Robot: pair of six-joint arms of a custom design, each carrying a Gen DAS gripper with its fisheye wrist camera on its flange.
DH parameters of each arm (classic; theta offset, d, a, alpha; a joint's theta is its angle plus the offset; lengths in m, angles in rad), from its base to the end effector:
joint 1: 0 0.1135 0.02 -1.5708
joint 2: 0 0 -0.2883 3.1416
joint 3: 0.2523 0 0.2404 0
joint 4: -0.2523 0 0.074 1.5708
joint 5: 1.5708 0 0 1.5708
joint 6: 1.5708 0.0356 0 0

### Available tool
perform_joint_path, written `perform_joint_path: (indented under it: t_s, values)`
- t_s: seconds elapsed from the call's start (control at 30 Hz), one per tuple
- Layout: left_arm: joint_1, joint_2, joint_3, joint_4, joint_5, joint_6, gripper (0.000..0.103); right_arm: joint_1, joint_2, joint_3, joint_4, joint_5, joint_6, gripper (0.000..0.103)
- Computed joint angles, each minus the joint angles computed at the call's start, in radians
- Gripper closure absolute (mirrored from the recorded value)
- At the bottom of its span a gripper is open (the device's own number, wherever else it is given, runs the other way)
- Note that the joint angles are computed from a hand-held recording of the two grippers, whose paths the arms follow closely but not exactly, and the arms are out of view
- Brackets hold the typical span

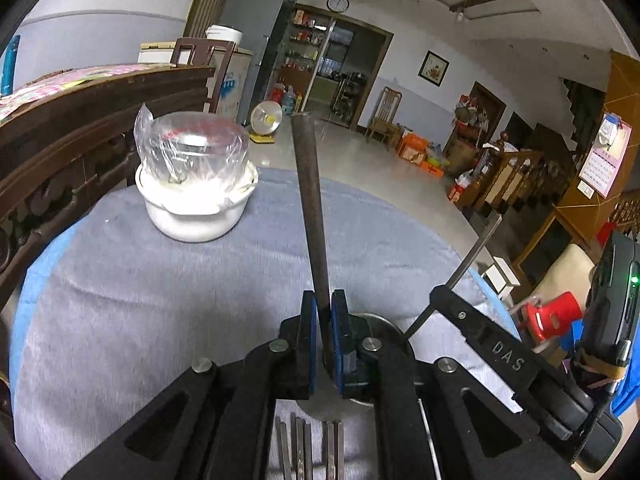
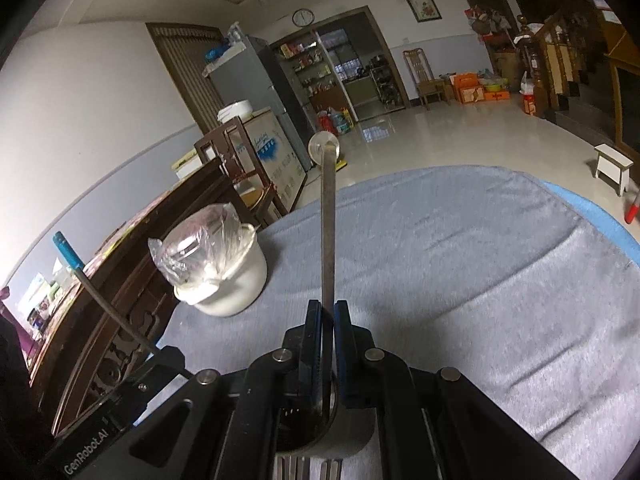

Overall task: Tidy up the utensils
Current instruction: 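Lower the chopsticks into the cup and open both grippers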

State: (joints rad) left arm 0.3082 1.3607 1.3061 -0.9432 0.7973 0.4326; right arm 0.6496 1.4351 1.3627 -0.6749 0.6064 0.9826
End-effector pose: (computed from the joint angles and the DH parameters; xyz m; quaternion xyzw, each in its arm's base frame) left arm 0.2452 0.0513 0.3596 0.1644 0.8755 -0.2528 0.3776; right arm 0.2458 0.1612 0.3720 0.2628 0.8427 0.0908 0.4610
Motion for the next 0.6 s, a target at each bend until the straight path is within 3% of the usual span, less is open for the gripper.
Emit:
perform_joint_path:
  t_s: [0.17, 0.23, 0.33, 0.5, 0.57, 0.6]
  values:
    - [0.027, 0.021, 0.023, -0.040, 0.006, 0.017, 0.092, 0.020, -0.010, -0.003, -0.029, 0.013, 0.038, 0.094]
    - [0.047, 0.035, 0.048, -0.078, 0.013, 0.028, 0.067, 0.021, -0.013, 0.005, -0.058, 0.014, 0.060, 0.094]
    - [0.085, 0.038, 0.067, -0.097, 0.040, 0.020, 0.045, 0.033, -0.025, 0.011, -0.084, 0.022, 0.084, 0.093]
    - [0.161, 0.071, 0.155, -0.208, 0.080, 0.077, 0.044, 0.073, -0.043, 0.042, -0.166, 0.073, 0.127, 0.091]
    - [0.210, 0.093, 0.192, -0.266, 0.110, 0.118, 0.041, 0.100, -0.063, 0.049, -0.208, 0.104, 0.164, 0.081]
    - [0.250, 0.111, 0.222, -0.319, 0.130, 0.162, 0.036, 0.119, -0.079, 0.046, -0.229, 0.122, 0.186, 0.061]
